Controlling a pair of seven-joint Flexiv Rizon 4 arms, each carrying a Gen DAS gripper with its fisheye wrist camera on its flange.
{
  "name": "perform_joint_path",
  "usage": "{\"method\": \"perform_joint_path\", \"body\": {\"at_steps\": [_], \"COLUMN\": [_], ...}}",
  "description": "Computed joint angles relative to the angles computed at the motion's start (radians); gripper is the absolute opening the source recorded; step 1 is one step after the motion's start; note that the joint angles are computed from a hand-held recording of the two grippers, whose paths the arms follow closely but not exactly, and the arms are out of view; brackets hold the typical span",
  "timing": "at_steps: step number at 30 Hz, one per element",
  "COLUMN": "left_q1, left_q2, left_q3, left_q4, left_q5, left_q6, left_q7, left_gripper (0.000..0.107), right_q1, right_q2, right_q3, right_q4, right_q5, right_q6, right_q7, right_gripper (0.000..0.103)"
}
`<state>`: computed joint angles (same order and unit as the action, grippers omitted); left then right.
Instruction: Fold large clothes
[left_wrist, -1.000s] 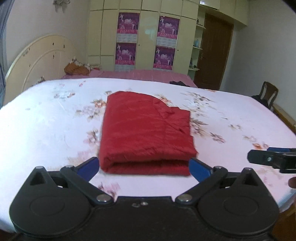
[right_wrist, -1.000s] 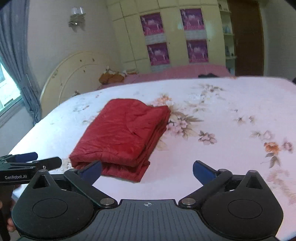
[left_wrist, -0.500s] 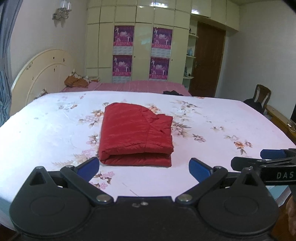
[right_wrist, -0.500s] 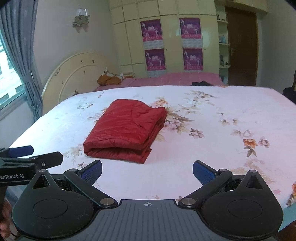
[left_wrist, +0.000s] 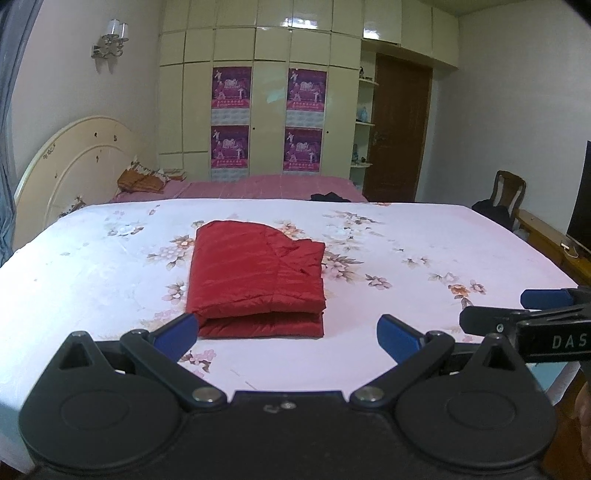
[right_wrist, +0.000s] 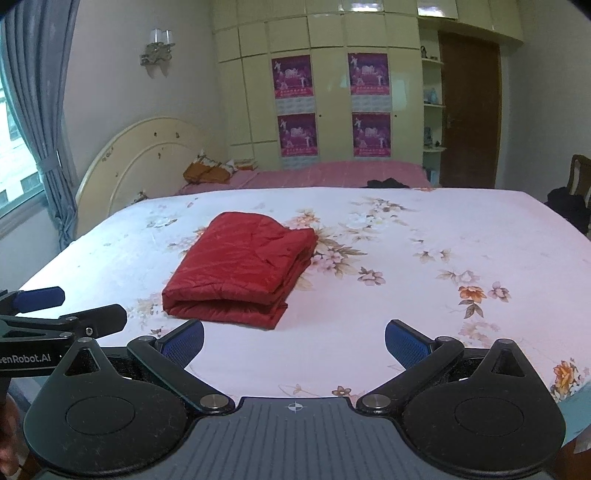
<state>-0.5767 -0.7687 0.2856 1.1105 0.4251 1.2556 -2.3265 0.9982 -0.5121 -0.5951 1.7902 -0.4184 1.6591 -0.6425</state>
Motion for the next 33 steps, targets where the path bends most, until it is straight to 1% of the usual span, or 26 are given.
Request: {"method": "perform_joint_path", "body": {"at_steps": [9, 20, 33], "left_q1": [0.0, -0.012, -0.009], "left_q2": [-0.001, 0.003, 0.003], "left_q3": [0.006, 0.022, 0.012], "left_q4": [0.005, 0.006, 0.002], "left_q5": [0.001, 0.01, 0.019], "left_q6": [0.016, 0.012, 0.005], "left_q7": [-0.016, -0.037, -0.04], "left_gripper": [0.103, 0.103, 0.103], "right_q1": [0.005, 0.005, 0.006], "right_q2": [0.002, 0.001, 0.008], "right_q3": [-0.008, -0.008, -0.012], "right_q4": [-0.002, -0.001, 0.006], "right_q5": [-0.008, 0.002, 0.011], "right_q6": [0.0, 0.004, 0.007], "right_q7": [-0.006, -0.019, -0.027], "right_gripper": [0.103, 0.103, 0.103]}}
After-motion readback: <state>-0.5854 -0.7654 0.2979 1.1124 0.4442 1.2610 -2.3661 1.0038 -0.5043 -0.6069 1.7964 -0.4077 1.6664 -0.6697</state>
